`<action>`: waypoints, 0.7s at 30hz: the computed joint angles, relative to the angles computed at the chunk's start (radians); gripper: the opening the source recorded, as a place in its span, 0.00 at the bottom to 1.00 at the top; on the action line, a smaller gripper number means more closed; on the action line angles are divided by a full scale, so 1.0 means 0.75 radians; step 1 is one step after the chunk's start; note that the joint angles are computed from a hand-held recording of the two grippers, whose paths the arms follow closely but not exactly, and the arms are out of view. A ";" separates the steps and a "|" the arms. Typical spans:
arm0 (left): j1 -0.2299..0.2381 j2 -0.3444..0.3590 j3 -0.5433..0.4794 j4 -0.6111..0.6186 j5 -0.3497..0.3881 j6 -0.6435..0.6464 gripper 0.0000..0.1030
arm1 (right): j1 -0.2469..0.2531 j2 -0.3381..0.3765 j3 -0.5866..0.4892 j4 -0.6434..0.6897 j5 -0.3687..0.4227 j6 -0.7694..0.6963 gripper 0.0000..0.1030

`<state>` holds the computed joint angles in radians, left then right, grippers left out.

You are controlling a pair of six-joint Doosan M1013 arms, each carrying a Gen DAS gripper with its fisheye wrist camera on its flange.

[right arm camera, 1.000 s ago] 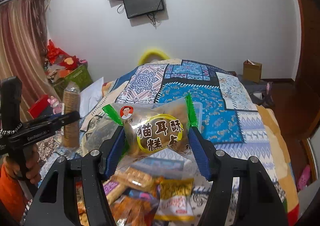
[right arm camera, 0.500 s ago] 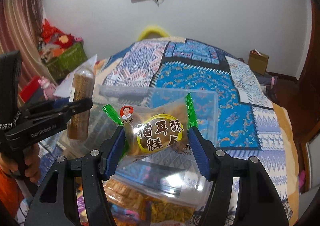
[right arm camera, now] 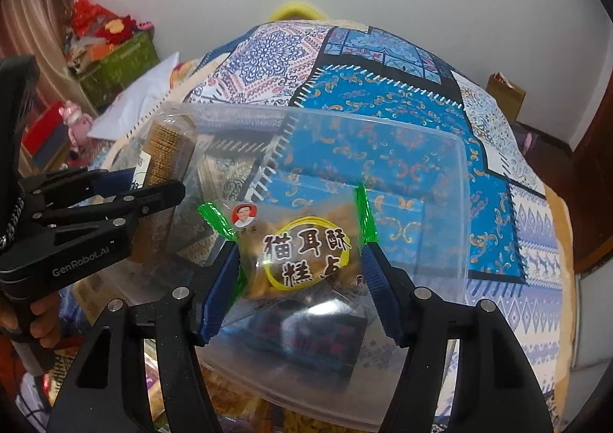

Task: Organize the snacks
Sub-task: 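Carry both held snacks over the clear plastic box and open both tools to drop them, then grasp the red broad-bean bag with the left tool while the right tool grasps the red cartoon bag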

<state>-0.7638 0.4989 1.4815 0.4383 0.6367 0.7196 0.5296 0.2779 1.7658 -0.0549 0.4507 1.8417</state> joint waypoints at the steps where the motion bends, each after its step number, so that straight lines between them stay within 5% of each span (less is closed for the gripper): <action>1: -0.002 0.002 -0.003 0.008 0.012 -0.010 0.38 | 0.000 -0.001 -0.001 0.002 -0.003 -0.001 0.60; 7: -0.024 -0.043 0.034 0.131 0.000 -0.129 0.55 | -0.004 -0.031 0.013 0.002 -0.023 0.012 0.60; 21: -0.117 -0.247 0.217 0.441 0.032 -0.442 0.73 | 0.039 -0.214 0.158 -0.168 -0.169 0.237 0.69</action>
